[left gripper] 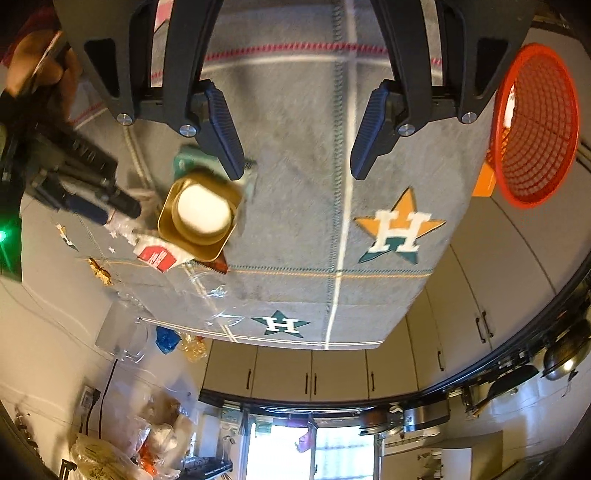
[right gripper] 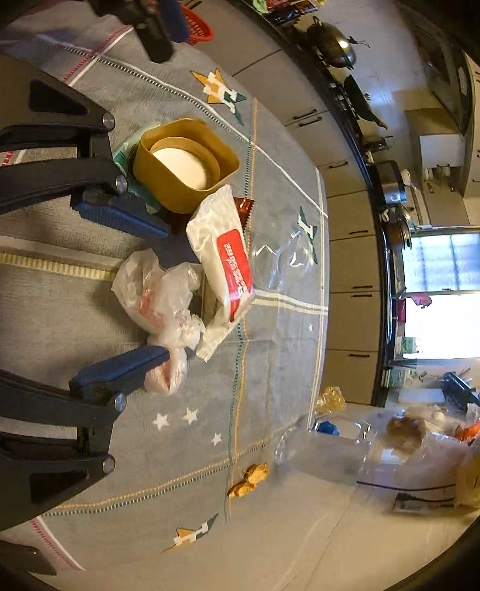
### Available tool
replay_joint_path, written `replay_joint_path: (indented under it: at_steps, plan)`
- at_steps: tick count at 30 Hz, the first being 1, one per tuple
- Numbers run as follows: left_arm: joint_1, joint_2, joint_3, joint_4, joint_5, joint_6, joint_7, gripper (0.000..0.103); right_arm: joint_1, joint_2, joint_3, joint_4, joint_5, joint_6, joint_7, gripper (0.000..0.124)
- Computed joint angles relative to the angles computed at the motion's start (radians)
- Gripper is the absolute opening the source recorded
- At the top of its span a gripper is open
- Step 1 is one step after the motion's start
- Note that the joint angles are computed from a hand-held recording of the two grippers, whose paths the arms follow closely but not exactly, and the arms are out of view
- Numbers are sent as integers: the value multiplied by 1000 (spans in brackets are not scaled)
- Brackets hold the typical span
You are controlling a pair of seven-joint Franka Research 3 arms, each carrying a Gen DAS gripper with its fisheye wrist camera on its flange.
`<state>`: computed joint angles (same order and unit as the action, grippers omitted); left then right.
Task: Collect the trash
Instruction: 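Move both open tools back over the table, then grasp the gold square tin lid with the left tool while the right tool grasps the plastic bags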
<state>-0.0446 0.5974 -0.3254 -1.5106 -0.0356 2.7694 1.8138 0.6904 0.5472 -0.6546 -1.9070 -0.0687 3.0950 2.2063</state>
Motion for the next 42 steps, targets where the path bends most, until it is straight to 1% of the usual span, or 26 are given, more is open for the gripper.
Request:
replay_joint_path:
  at_steps: [1,2,3,4,5,7,8,9,13,15,16,18,21,22,24,25,28,30,34,36,38,42]
  plan:
    - [-6,13,0,23,3,-14,-2,59,-9,1,8,1,2,0,-4,24]
    - [-19,31,6,57,9,-36,-11,59,-22,-1,22,-1,6,-3,-11,17]
    - [-29,46,10,84,15,-51,-15,59,-35,-7,36,-7,11,8,-14,17]
    - [-37,58,12,106,19,-63,-16,59,-44,-16,44,-23,19,30,-17,13]
    - [-47,75,15,137,23,-79,-20,59,-37,-23,36,-40,29,52,-17,13]
    - [-55,107,8,193,19,-112,-13,59,0,-21,-4,-62,57,85,-16,12]
    - [-64,126,10,228,21,-137,-13,59,10,-26,-14,-76,74,104,-19,12]
    - [-74,142,16,257,24,-154,-15,59,4,-38,-6,-95,91,132,-27,12]
    - [-118,213,40,382,47,-226,-20,58,-58,-89,69,-152,146,239,-63,12]
    - [-135,257,43,462,51,-276,-11,49,-92,-105,108,-162,164,261,-80,12]
    - [-144,288,40,521,49,-315,1,46,-118,-112,136,-163,169,266,-89,12]
    - [-165,335,50,606,51,-369,12,35,-181,-125,206,-161,173,268,-103,12]
    - [-206,413,77,743,69,-441,20,32,-276,-138,306,-159,180,269,-126,12]
    - [-213,427,81,765,70,-453,27,31,-299,-139,331,-157,184,268,-135,12]
    - [-232,466,93,829,78,-490,40,22,-318,-139,353,-154,202,267,-157,12]
    - [-240,476,99,843,81,-499,45,20,-319,-139,358,-155,214,269,-169,12]
    - [-237,444,104,775,84,-446,51,16,-345,-137,390,-149,240,268,-204,12]
    - [-228,422,99,733,80,-421,50,6,-368,-138,416,-147,256,268,-227,12]
    - [-199,365,83,624,63,-363,35,5,-384,-135,439,-143,298,272,-276,12]
    - [-177,331,72,560,49,-320,25,5,-385,-135,446,-141,321,274,-301,12]
    - [-144,305,41,517,18,-307,40,5,-386,-134,453,-140,344,277,-328,12]
    - [-100,243,10,423,-25,-268,67,5,-400,-136,480,-140,381,291,-382,12]
